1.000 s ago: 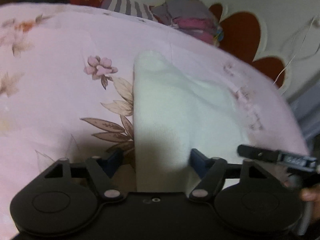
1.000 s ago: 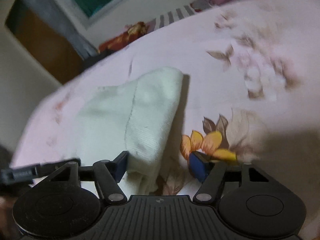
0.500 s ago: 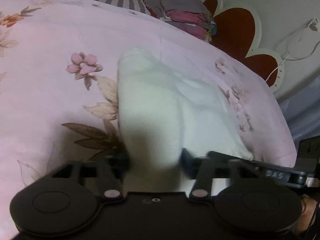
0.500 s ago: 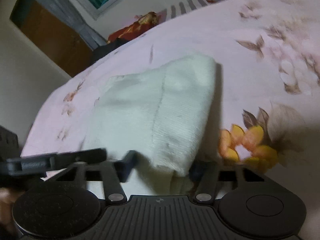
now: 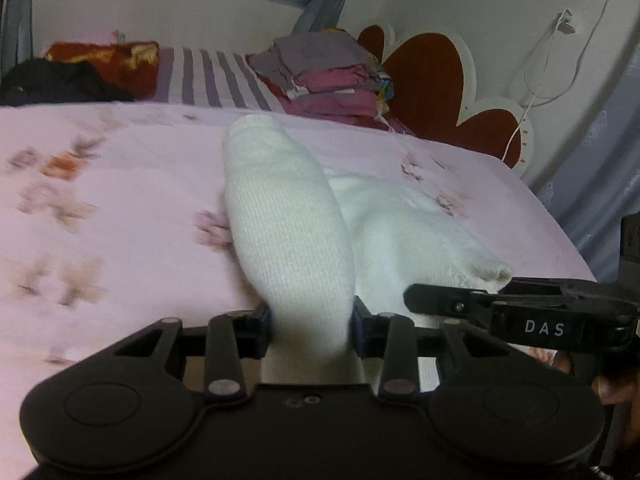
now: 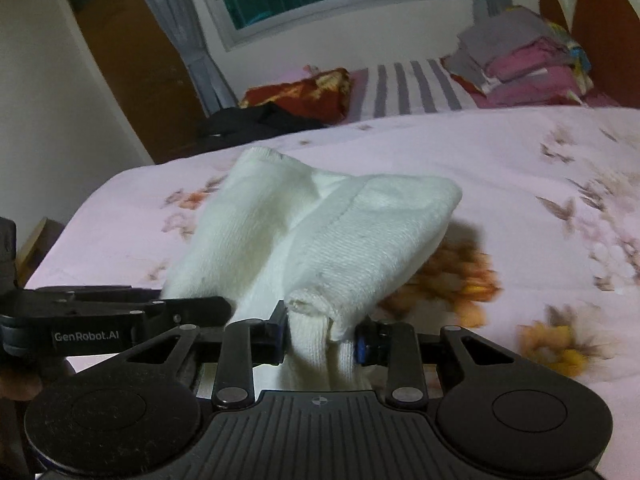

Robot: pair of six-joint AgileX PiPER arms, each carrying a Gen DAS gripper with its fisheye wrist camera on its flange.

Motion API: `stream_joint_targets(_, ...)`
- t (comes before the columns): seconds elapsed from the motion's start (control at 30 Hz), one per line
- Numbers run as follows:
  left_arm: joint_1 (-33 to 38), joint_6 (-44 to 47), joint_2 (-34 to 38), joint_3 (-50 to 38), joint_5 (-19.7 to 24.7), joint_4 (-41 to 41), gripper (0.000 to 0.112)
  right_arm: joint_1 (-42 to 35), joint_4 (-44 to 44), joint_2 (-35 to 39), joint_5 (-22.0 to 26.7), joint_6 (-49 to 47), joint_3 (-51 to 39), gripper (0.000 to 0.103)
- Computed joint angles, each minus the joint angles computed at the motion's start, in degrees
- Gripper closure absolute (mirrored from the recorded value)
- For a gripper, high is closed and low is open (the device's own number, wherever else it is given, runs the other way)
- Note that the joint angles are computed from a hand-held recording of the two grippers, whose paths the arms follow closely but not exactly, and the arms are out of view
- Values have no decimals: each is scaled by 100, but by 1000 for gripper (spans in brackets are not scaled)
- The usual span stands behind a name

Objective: Fold small clothes

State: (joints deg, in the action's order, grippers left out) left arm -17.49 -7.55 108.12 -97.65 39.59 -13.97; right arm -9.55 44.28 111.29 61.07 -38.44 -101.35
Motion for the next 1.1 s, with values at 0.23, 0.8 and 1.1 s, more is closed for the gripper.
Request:
stream_joint_targets(0.23, 1257, 1745, -912, 1148, 146, -1220, 76, 1253, -106, -560, -938, 786, 835, 72)
stream_joint_targets(0.8, 3687, 4768, -1132, 2974, 949, -4247, 61, 2259, -552, 33, -1725, 1677, 1227, 41)
stream_joint_targets(1.1, 2931, 4925, -547, 1389, 796, -3607, 82, 2850, -1734, -75, -2298, 2033, 605, 82)
